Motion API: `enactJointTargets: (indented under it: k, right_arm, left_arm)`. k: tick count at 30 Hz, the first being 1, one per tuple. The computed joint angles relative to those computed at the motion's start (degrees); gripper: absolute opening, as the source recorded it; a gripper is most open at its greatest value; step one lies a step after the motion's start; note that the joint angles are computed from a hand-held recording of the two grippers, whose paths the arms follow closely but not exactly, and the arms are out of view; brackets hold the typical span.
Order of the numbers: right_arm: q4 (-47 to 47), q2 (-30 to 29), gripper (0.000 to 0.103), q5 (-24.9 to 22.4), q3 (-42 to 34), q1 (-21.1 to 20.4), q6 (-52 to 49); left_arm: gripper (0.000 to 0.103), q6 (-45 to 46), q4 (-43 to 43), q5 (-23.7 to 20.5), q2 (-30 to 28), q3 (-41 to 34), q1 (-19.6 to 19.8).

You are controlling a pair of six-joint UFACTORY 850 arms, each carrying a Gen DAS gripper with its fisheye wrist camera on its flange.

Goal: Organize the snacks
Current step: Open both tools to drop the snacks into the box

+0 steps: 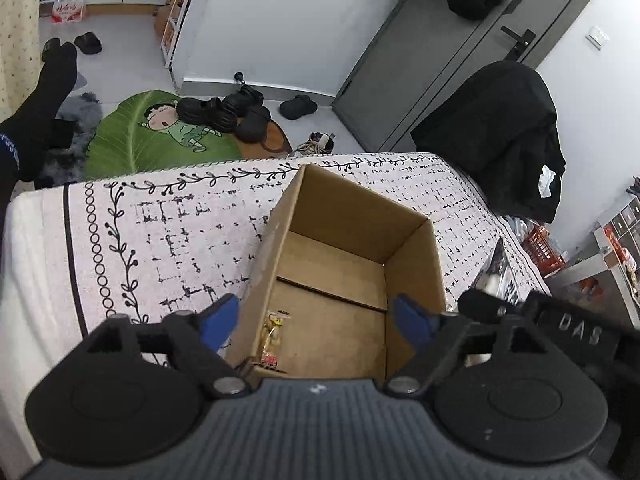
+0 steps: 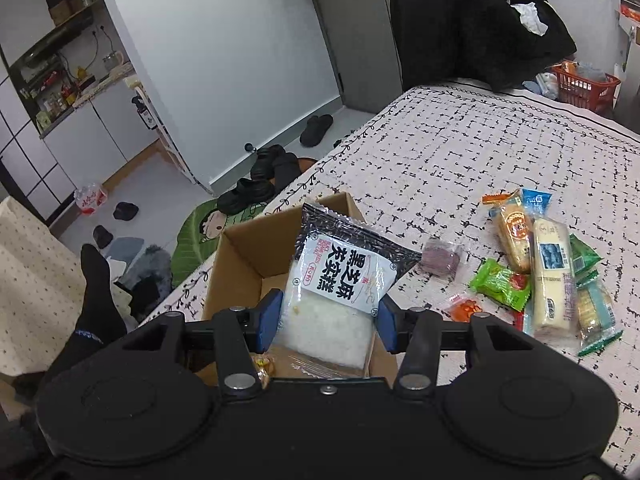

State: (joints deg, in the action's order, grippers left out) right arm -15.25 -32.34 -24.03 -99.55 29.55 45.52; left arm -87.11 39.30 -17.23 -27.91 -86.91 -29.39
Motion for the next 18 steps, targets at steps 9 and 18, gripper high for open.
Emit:
enactJointTargets:
  k: [9,18]
  right_arm:
    - [11.67,1.23,0.081,2.3,0.65,-0.79,-9.48]
    - [-1.69,6.55,0.099,3.01,7.25,-1.16,3.83]
  left_arm:
    - [0.091,-0.77,-1.43,-1.32,0.53,0.82,0.42]
    - [0.103,-7.22,4.62,-1.19,1.49,1.19,-0.35]
